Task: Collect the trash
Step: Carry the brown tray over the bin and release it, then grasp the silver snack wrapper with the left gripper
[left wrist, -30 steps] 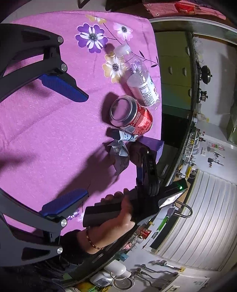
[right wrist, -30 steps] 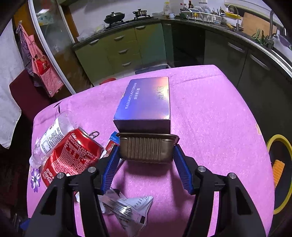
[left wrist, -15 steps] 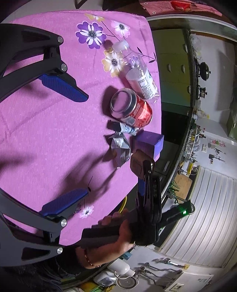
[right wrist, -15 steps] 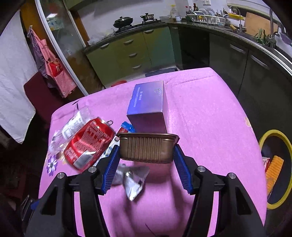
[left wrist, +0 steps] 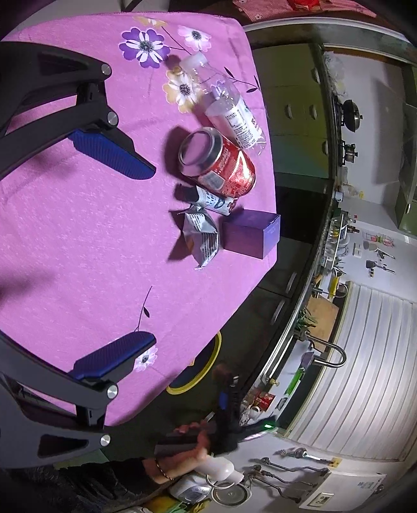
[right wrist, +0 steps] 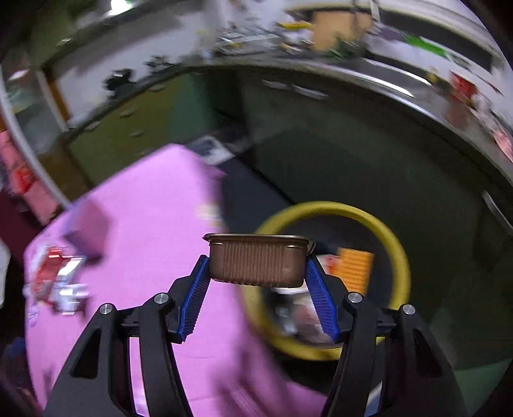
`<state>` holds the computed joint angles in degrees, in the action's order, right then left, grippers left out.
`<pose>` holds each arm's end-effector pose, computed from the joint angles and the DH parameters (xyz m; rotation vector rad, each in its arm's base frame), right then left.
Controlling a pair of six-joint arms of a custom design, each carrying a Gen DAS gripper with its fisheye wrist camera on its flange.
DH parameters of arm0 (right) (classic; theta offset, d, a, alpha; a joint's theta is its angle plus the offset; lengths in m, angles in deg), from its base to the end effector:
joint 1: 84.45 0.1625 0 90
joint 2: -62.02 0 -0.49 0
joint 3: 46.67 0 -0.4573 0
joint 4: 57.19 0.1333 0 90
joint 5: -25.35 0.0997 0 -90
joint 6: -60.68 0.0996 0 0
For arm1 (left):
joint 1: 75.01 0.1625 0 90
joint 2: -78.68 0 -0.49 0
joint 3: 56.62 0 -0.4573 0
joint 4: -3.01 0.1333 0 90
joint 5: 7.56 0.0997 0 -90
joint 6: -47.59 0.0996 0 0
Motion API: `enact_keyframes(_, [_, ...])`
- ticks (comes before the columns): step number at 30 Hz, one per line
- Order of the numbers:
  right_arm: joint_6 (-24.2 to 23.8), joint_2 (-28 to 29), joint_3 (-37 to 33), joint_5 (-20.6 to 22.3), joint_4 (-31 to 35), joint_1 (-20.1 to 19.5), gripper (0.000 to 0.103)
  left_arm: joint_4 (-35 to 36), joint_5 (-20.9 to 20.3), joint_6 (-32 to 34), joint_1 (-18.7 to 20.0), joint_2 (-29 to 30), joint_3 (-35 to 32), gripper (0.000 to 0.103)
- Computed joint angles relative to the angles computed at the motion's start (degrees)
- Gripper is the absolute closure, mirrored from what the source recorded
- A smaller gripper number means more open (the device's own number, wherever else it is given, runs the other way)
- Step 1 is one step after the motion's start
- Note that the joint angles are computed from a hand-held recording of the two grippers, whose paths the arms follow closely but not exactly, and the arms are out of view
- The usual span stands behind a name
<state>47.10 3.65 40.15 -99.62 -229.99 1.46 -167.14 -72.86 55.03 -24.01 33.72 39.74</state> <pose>0.0201 -0.7869 0.3953 -0.1740 -2.2402 1.0179 -0.3442 -0.7030 0.1200 0.9404 2.5825 -0.8402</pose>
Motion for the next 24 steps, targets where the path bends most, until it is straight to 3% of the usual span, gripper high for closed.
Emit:
enact_keyframes(5, [0.5, 0.0, -1.5, 0.1, 1.9, -4.2, 0.041, 1.2, 1.6, -1.1, -0.8, 0.9, -0.9, 0.012])
enact_keyframes(7, [0.6, 0.2, -2.2, 1.1, 2.6, -5.0, 0.027, 1.8, 2.3, -1.3, -1.2, 1.2, -1.1, 0.012])
enact_keyframes(9, [0.2, 0.1, -2.1, 1.9, 1.2, -5.5, 0.026, 2.6, 2.9, -1.4, -1.5, 1.5, -1.5, 0.012])
enact_keyframes(15, [-0.1, -2.2, 0.9, 4.9, -1.7, -4.8, 0.022, 3.8, 2.8, -1.4, -1.4, 2.9, -3.4, 0.011])
enact_keyframes(20, [-3.1, -4.2, 5.3, 5.7, -5.7, -2.9, 0.021, 5.1, 3.0, 0.7, -0.6, 5.4, -7.8, 0.011])
enact_keyframes(24, [-4.1, -5.3, 7.6, 7.0, -7.5, -2.1, 0.020, 7.4, 0.6, 2.4, 0.3, 7.8, -12.1, 0.011])
